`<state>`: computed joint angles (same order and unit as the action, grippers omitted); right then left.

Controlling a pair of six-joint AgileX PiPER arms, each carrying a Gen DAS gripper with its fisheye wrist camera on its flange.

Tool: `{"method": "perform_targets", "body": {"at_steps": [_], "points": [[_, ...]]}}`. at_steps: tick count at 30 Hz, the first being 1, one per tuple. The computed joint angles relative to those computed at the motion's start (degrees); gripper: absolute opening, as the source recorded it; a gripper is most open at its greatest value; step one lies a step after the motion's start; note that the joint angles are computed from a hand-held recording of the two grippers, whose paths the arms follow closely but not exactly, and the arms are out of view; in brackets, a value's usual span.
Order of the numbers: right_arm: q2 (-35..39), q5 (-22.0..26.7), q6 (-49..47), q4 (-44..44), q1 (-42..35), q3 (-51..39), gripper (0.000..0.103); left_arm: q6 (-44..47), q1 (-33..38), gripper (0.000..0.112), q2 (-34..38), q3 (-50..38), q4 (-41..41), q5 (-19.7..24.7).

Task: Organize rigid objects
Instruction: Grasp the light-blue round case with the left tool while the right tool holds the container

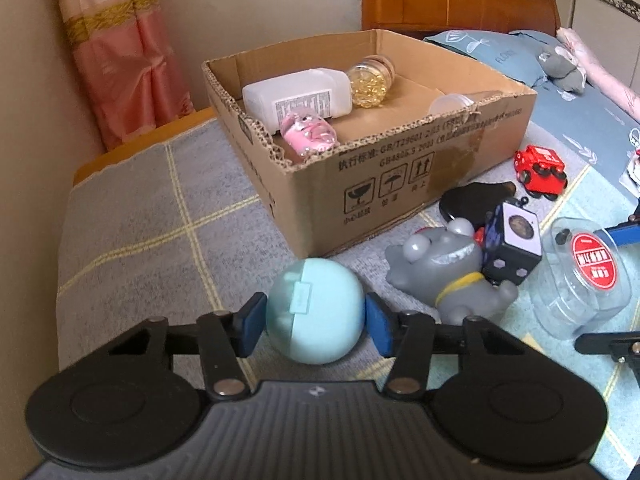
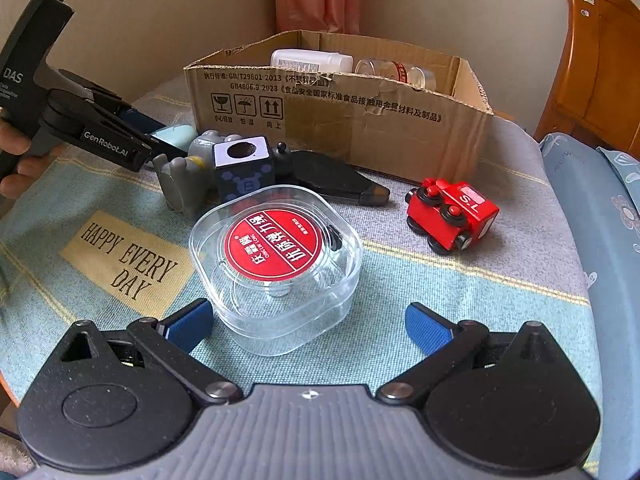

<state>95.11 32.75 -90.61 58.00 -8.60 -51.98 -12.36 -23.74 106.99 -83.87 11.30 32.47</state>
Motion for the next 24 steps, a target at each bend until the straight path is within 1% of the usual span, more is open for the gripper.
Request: {"method": "perform_targets", "body": {"at_steps": [2,5,9,11,19,24], "points": [[0.10,0.04,-0.16,0.09,0.01,-0.06,0.103,-1.52,-0.65,0.052,-0.98,1.04,0.97,0.52],[0.31,0.34,-0.30,-0.13,-0.16,-0.31,0.103,0.13,-0.70,0.052,-2.26,2.59,-1.58,0.59],[1.11,1.50,-0.10,-1.58,-0.28,-1.62,0.103,-2.50,-1.05,0.054,-2.42,2.89,-0.69,0.74],[2.12,3.22,-0.81,-2.68,-0.57,-3.15,0.103,-3.04,-1.10,0.055,-2.24,2.80,-0.11,0.55],[9.47,13.75,-5.30,-6.92,-0.95,-13.90,0.103,-0.57,-0.28,0.055,-1.18,1.23,-2.64,1.00],[11.17,15.78,-3.38,-10.04,0.73,-17.53,0.103,0.00,-0.22,0.055,-1.24,1.18,-3.05,1.19]]}}
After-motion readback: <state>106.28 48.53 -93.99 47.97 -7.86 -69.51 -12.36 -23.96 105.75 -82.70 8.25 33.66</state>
